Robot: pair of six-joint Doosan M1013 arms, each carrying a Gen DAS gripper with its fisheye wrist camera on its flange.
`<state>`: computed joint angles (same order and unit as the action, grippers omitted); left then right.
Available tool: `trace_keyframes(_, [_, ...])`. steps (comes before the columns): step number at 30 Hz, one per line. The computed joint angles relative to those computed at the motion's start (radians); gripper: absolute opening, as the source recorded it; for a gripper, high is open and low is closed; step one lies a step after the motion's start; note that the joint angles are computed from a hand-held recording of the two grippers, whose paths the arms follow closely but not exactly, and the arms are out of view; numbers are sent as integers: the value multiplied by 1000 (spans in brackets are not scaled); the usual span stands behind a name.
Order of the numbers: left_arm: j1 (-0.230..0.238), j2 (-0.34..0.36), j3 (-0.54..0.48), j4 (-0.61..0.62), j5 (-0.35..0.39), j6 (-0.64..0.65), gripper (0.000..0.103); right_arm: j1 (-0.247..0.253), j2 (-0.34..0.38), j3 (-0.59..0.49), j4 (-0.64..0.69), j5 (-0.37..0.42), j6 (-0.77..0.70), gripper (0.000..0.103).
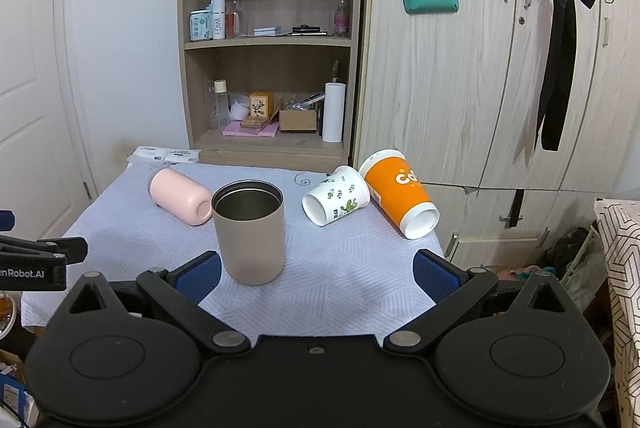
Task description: Flip cup upright
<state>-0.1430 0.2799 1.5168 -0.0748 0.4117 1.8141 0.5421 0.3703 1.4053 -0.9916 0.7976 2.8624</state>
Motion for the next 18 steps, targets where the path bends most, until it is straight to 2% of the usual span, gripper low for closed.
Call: trace_keyframes(18, [5, 5, -8, -23, 12, 15, 103, 1, 6, -8, 7, 15, -2, 103])
